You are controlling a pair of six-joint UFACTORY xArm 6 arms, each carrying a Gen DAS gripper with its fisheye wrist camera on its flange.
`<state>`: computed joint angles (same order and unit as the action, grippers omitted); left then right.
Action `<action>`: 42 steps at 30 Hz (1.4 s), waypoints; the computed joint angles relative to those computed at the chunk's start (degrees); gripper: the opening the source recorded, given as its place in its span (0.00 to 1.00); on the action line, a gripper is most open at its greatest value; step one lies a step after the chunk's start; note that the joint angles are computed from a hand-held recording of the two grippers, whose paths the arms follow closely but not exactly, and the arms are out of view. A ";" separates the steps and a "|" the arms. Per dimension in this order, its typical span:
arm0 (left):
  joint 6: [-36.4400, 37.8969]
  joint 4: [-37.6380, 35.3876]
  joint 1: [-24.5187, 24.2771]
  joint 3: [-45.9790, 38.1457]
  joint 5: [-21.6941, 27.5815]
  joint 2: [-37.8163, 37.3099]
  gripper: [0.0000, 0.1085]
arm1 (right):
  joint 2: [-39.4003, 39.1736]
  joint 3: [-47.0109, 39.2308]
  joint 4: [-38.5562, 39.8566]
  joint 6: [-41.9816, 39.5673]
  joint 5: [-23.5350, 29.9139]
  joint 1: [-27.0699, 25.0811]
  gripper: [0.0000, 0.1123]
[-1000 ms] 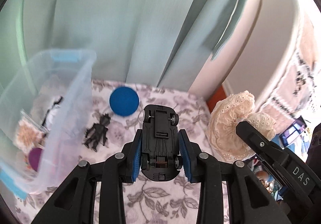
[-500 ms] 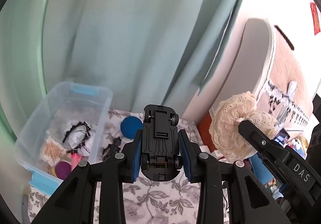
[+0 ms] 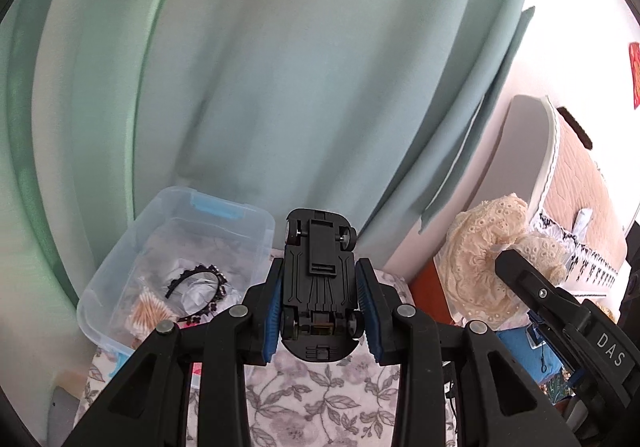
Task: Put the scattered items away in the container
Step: 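Lift and carry the toy car and lace cloth over the clear bin with both tools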
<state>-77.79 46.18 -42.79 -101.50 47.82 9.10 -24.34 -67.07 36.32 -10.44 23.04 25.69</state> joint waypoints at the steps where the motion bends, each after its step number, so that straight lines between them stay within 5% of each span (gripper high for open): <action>1: -0.57 0.31 0.31 1.12 -0.35 -0.74 0.33 | 0.33 -0.06 -0.30 0.03 -0.23 0.46 0.14; 21: -7.88 1.24 7.17 18.06 -6.17 -12.11 0.33 | 8.44 -5.51 -11.54 6.71 0.76 9.60 0.14; 42: -9.36 -3.43 13.78 29.14 -12.04 -16.23 0.33 | 17.82 -9.57 -14.19 8.06 3.82 13.42 0.14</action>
